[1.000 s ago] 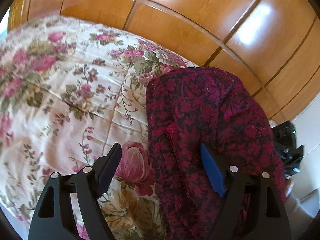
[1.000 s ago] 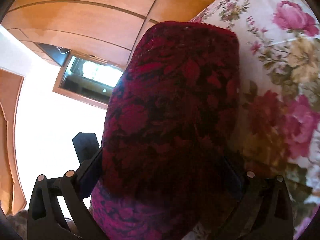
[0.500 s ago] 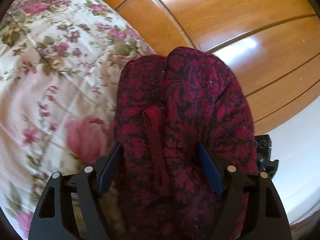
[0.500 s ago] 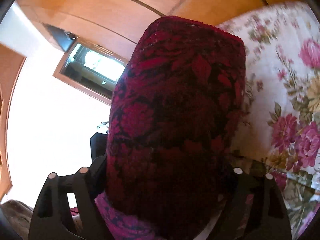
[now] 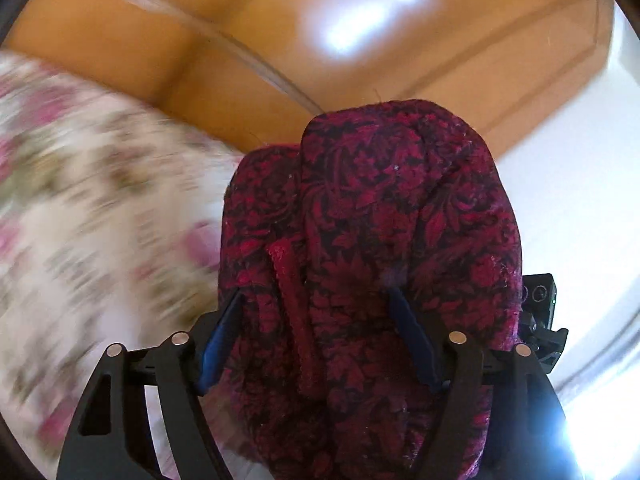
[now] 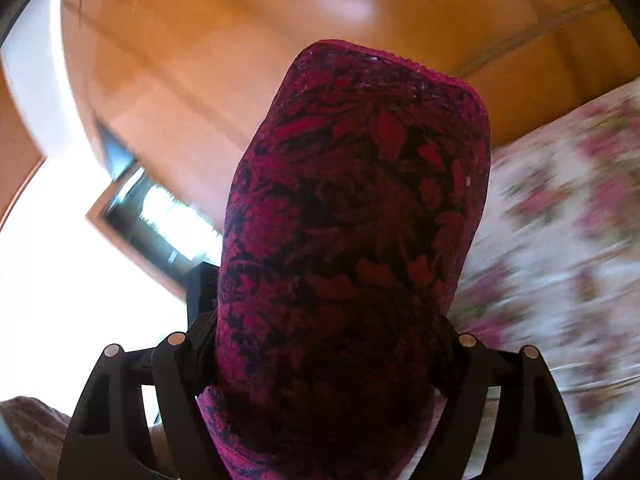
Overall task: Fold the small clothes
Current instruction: 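Lift the garment with both tools and fold it over on itself, then lower the folded garment onto the bedspread and open both tools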
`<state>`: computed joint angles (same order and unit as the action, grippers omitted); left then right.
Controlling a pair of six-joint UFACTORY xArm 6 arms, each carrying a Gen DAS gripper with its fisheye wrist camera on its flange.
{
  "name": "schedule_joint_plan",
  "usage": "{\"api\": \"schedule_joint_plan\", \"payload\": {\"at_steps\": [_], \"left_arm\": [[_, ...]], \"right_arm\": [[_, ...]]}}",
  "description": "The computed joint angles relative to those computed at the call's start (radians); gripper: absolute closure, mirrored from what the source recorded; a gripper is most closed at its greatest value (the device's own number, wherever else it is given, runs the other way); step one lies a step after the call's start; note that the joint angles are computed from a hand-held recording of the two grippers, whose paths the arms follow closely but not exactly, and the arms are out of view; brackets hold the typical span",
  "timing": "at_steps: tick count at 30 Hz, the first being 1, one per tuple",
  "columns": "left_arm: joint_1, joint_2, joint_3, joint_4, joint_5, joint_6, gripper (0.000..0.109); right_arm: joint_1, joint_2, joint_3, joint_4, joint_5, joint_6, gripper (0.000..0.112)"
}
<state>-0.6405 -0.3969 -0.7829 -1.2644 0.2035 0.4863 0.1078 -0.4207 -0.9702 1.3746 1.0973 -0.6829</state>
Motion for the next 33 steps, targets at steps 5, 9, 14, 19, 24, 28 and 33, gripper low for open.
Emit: {"api": "schedule_joint_plan", "payload": {"at_steps": [5, 9, 14, 19, 24, 28, 33], "left_arm": [[-0.024, 0.379, -0.377, 0.500, 0.113, -0.375, 0.036], [-0.060, 0.591, -0.576, 0.918, 0.246, -0.617, 0.037], [-0.107, 0.543, -0.482, 1.220, 0.169, -0.878, 0.037], [-0.121, 0.486, -0.461, 1.468, 0.212, -1.085, 0.043], [-0.125, 0.467, -0.490, 1.709, 0.295, -1.285, 0.043], [-0.124, 0.443, -0.460, 1.769, 0.332, -1.382, 0.043], [-0.122, 0.487, -0.492, 1.865, 0.386, -1.460, 0.043]], "right_arm": [[-0.194, 0.052, 0.033, -0.012, -0.032, -0.012, 0.035], [-0.278, 0.090, 0.125, -0.060, -0.102, 0.008, 0.035], [-0.295, 0.023, 0.270, -0.082, -0.162, 0.008, 0.020], [-0.224, -0.083, 0.274, -0.297, -0.315, 0.140, 0.018], [-0.135, -0.158, 0.231, -0.705, -0.470, 0.302, 0.032], [-0.051, -0.052, 0.131, -0.949, -0.504, 0.461, 0.045], [0.037, 0.185, -0.040, -1.283, -0.454, 0.741, 0.035]]}}
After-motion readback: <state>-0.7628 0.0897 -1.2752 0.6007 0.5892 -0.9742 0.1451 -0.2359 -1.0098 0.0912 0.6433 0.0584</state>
